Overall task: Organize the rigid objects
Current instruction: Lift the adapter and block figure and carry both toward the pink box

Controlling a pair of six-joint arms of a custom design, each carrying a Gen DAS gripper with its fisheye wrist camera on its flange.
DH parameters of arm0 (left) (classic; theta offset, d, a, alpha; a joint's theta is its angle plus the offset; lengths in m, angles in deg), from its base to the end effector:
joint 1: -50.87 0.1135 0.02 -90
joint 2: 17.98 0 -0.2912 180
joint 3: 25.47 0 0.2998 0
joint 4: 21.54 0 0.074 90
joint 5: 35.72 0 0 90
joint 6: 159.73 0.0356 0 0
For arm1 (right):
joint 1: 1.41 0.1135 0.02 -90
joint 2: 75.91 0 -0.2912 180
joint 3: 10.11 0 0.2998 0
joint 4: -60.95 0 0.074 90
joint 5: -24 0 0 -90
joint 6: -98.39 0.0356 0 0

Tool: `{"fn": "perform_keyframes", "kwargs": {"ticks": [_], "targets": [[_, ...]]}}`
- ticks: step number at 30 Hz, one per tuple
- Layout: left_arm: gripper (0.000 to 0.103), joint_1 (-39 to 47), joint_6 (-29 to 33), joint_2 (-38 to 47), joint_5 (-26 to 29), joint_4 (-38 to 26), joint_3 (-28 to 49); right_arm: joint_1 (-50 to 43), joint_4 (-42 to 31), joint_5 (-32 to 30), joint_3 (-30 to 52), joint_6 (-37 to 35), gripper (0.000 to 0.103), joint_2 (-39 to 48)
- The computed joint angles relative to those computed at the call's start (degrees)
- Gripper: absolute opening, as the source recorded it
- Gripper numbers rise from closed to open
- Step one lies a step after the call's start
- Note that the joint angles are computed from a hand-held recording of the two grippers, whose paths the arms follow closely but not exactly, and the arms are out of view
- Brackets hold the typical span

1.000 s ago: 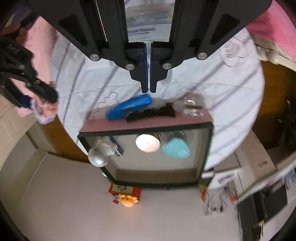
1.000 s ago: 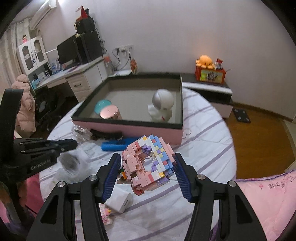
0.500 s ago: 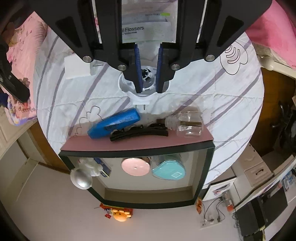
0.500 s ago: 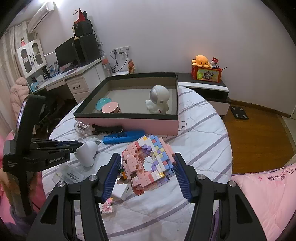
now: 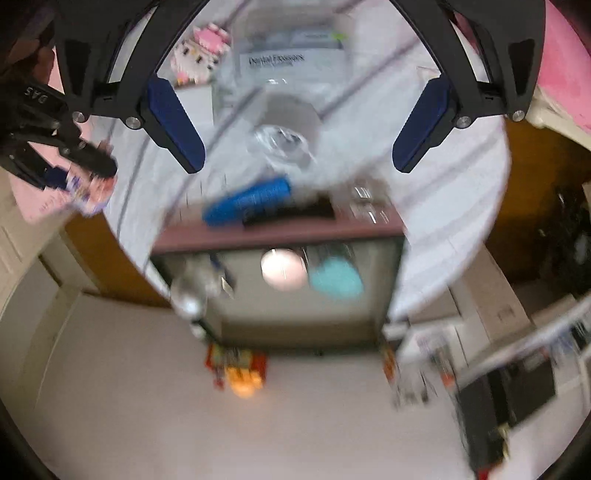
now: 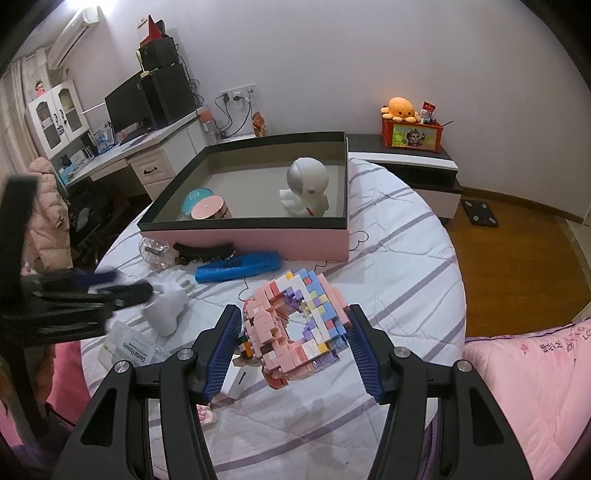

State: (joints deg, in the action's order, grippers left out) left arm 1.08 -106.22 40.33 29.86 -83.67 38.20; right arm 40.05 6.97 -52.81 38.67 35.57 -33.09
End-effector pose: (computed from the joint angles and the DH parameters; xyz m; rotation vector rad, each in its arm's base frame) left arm 0.1557 -0.1614 0.3003 0.1258 2.4366 -0.1123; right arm 0.1382 0.1113 0.2618 -0.1925 2.3920 0.2897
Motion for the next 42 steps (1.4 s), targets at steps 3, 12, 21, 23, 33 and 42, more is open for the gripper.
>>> {"fn": "perform_keyframes", "kwargs": {"ticks": [3,12,21,23,33,42], "targets": [[0.103,-0.2,1.7,-0.1,1.2,-0.3,0.6,-0.4,0.2,-0.4,0.0,0.1,0.060,0.2],[0.103,3.8,4.6,10.6,9.2,2.7,-1.5,-1.7,1.4,-2.1,-0.7,0.0,0.060,2.3],[0.051,7.6,5.0,12.9,13.5,4.3,-3.8,-5.1,3.1,-4.5,-1.0,-1.6,0.060,4.8],[0.051,8.3,5.1,11.7,14.8,4.6,-4.4,-5.3,3.5,-4.7,-1.0,-1.8,0.060,5.3],[0.051,8.7,5.1,4.4,13.9,1.6,-5.0,-3.3,4.3,-3.2,-0.2,-1.3,0.060,5.8],[0.051,5.4,4.0,-2.2,8.6,-3.7,-1.4,4.0,1.0,3.7,1.7,2.3,0.059,0.9]]}}
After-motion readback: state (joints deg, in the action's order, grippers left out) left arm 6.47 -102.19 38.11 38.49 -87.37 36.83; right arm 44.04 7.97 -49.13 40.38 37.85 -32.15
